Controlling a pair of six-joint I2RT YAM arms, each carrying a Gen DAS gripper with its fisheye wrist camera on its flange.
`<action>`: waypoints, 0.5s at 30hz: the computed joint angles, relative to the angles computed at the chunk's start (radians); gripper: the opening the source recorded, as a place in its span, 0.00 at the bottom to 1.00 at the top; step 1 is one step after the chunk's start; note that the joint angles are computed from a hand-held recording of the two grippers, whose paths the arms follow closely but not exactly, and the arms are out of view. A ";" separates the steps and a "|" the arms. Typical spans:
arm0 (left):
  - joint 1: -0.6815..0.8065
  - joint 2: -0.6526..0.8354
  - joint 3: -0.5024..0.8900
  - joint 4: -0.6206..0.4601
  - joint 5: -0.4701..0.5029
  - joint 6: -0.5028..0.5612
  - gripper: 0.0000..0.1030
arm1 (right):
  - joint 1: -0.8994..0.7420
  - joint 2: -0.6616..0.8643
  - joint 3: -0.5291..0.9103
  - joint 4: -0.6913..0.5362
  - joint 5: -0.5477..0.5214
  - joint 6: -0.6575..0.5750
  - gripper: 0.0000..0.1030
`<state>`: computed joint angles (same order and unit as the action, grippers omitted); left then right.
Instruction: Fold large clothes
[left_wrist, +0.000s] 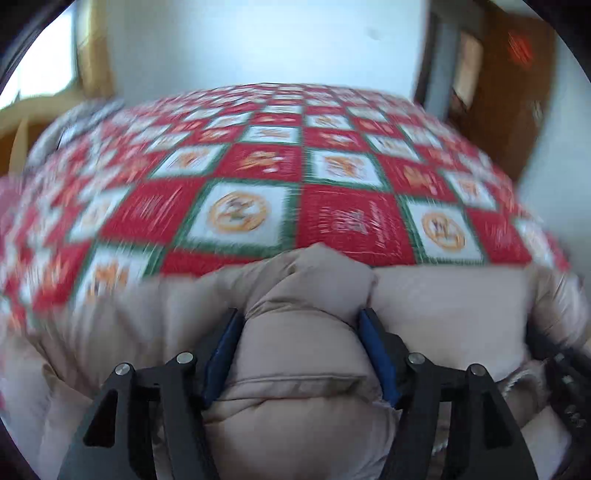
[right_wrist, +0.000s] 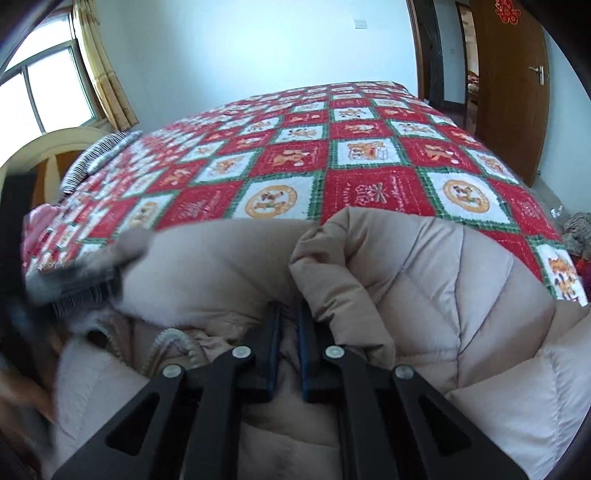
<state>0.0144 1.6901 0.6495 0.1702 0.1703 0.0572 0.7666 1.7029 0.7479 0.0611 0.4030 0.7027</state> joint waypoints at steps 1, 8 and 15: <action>0.013 0.019 0.015 -0.010 0.025 -0.007 0.65 | 0.002 0.003 0.008 -0.010 0.004 0.001 0.08; -0.037 0.045 0.022 0.013 -0.054 -0.002 0.67 | 0.071 -0.038 0.108 -0.192 0.122 0.049 0.19; -0.036 0.040 0.007 0.029 -0.049 0.000 0.67 | 0.023 0.140 0.311 -0.367 0.121 0.026 0.54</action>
<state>-0.0214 1.7305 0.6564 0.1996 0.1216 0.0569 0.7892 1.8433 1.0585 -0.3055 0.5237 0.7283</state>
